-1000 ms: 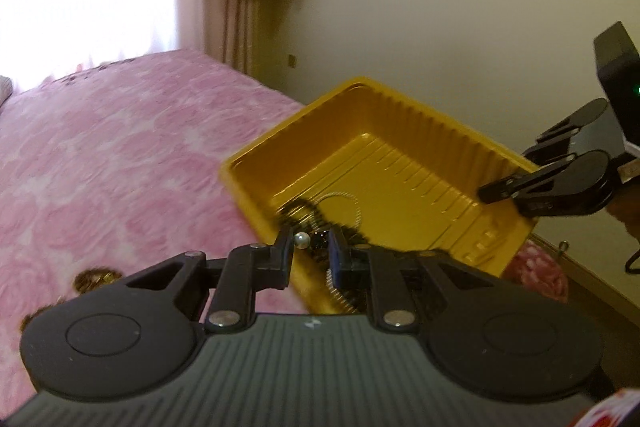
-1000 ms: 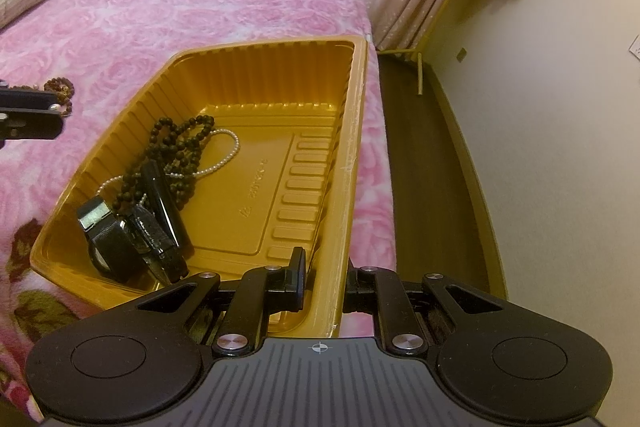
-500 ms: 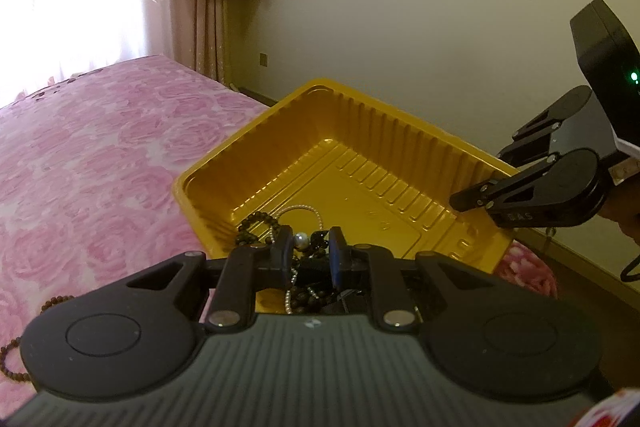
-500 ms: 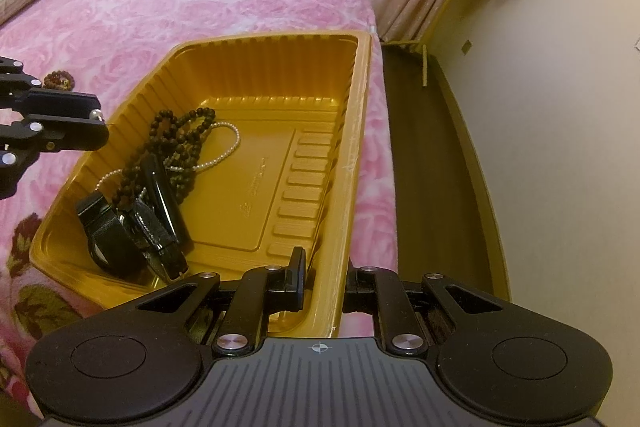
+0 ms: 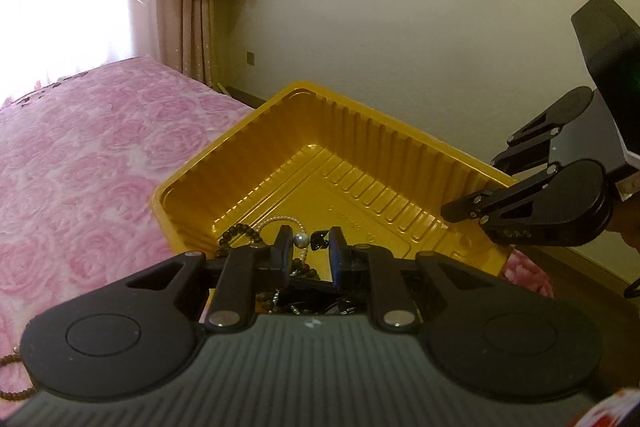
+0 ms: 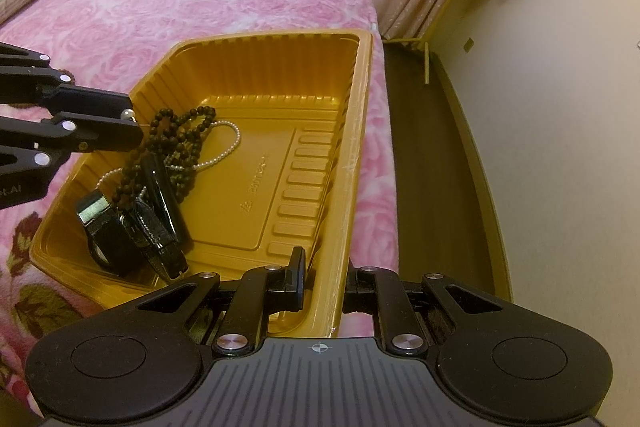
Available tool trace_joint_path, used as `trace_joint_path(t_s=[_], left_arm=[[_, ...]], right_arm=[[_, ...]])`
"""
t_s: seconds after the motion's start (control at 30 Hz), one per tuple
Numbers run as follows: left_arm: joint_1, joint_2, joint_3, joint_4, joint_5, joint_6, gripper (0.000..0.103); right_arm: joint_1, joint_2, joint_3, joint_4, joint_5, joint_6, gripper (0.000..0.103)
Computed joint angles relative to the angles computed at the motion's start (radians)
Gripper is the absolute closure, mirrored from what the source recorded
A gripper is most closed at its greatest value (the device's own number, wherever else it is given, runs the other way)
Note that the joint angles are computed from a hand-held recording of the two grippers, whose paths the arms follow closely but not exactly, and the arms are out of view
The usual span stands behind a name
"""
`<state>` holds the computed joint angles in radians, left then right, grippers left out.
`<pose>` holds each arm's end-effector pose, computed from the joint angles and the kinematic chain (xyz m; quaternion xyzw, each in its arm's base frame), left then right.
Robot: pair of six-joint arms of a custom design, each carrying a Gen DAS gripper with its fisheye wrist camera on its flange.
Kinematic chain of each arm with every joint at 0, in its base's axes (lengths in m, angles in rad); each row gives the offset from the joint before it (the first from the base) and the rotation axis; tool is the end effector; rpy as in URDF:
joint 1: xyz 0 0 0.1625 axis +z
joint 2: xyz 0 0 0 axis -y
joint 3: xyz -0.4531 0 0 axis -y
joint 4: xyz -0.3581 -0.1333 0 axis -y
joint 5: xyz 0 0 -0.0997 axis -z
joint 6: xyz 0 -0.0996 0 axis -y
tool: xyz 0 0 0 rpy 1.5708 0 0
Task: Organize jewelry
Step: 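Carry the pearl piece with the left tool and release it into the tray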
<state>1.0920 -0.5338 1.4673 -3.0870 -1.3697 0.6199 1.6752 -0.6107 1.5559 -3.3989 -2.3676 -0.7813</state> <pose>-0.2050 -0.7274 0.0786 0.4730 0.8279 -0.2783 0.1161 0.1345 -0.6877 0.1649 0.2073 -0.8240 0.2550 0.4616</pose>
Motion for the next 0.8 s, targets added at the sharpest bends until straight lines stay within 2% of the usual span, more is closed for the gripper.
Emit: trace_joint_path(t_s=[0.2, 0.27, 0.63, 0.8], left_arm=[[-0.004, 0.013, -0.009, 0.011, 0.013, -0.019, 0.085], [-0.004, 0.016, -0.010, 0.021, 0.020, -0.028, 0.067], [0.017, -0.019, 0.027, -0.028, 0.032, -0.038, 0.067], [0.039, -0.054, 0.065, -0.084, 0.072, -0.018, 0.066]], right_arm=[[0.000, 0.000, 0.000, 0.000, 0.000, 0.000, 0.088], [0.000, -0.001, 0.001, -0.001, 0.001, -0.001, 0.088], [0.000, -0.001, 0.004, -0.004, 0.001, 0.001, 0.088], [0.000, -0.001, 0.004, -0.003, 0.002, 0.002, 0.088]])
